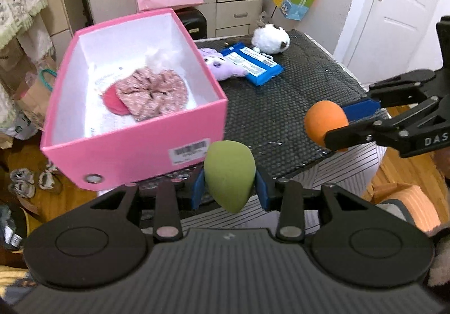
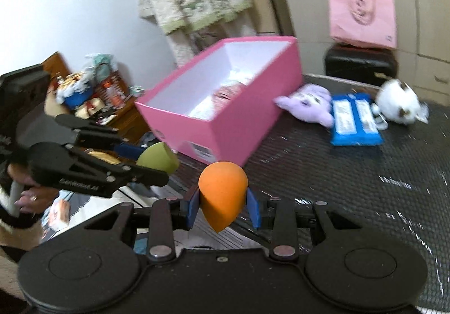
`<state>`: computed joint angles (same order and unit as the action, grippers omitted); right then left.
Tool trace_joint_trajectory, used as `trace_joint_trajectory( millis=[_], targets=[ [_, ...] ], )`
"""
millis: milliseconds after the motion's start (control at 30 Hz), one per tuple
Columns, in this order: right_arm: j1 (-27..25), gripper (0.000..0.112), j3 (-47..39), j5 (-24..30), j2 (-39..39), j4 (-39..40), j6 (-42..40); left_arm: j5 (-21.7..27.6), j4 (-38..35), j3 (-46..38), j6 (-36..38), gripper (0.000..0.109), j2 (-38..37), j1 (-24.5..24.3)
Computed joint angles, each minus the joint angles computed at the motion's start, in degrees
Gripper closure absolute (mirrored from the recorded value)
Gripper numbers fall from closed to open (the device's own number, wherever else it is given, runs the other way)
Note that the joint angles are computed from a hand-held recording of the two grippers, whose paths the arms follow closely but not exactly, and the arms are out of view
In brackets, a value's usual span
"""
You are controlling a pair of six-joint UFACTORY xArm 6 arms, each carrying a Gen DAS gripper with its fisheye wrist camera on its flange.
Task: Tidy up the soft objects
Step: 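Carry both sponges in the two grippers over the pink box, then open the left gripper over the box while the right releases the orange sponge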
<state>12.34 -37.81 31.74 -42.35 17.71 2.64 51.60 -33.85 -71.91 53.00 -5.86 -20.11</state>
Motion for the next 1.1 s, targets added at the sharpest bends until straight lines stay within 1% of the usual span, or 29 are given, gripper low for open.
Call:
trace_joint_trajectory(
  millis=[100, 167, 267, 367, 467, 567, 633, 700, 733, 800, 867, 933, 1000, 1067, 1100],
  targets=[
    [1.22, 0.071, -2.54, -0.99, 2.29, 0.50, -1.97, 0.42, -0.40, -2.42, 1.02, 0.071, 0.88, 1.08],
    [1.70, 0.071, -4.56, -2.42, 4.56, 1.33, -3.96, -0.25, -1.10, -3.88, 1.84, 0.071, 1.67, 1.41],
    [1.71, 0.071, -7.75, -4.51, 8.22, 2.07, -6.35, -1.69, -3.54, -6.73, 2.97, 0.071, 3.96, 1.62],
    [0.96, 0.071, -11.49, -7.12, 12.81, 5.14, -10.74, -2.73, -7.16, -10.49, 2.84, 0.071, 7.77, 1.94],
    [0.11, 0.071, -15.51, -9.19, 18.04, 6.88, -14.16, -6.03, -7.59, -14.30, 0.90, 0.071, 12.16, 1.20],
    [-0.90, 0.071, -19.64, -10.56, 23.24, 7.93, -17.02, -7.69, -5.97, -19.21, -1.84, 0.071, 16.74, 0.58],
    [-1.82, 0.071, -23.13, -10.69, 27.14, 9.80, -19.83, -7.32, -5.02, -23.53, -3.84, 0.071, 20.25, 0.43],
    [-2.54, 0.071, -26.27, -11.15, 30.63, 10.24, -20.80, -6.29, -4.29, -28.83, -6.42, 0.071, 24.35, 0.38],
    [-3.15, 0.071, -28.43, -10.34, 32.79, 11.57, -22.47, -6.50, -3.85, -31.00, -7.79, 0.071, 26.23, 0.15],
    [-4.56, 0.071, -32.95, -7.99, 37.05, 15.82, -26.18, -4.92, -1.85, -37.39, -10.62, 0.071, 31.23, -0.42],
    [-5.74, 0.071, -37.46, -6.33, 41.16, 13.92, -25.02, -3.26, 1.07, -44.54, -14.43, 0.071, 36.63, -0.99],
    [-6.25, 0.071, -40.49, -5.93, 43.89, 11.34, -25.12, -1.59, 2.82, -50.95, -16.25, 0.071, 41.11, -1.22],
    [-6.88, 0.071, -43.24, -4.47, 46.11, 10.33, -25.04, -0.45, 5.22, -55.75, -18.38, 0.071, 44.51, -1.38],
    [-7.44, 0.071, -45.43, -2.86, 47.99, 7.72, -22.01, 1.36, 6.88, -60.69, -20.06, 0.071, 47.93, -1.35],
    [-7.62, 0.071, -45.99, -2.45, 48.66, 7.36, -21.75, 2.44, 7.29, -62.57, -20.82, 0.071, 49.17, -1.25]
  ],
)
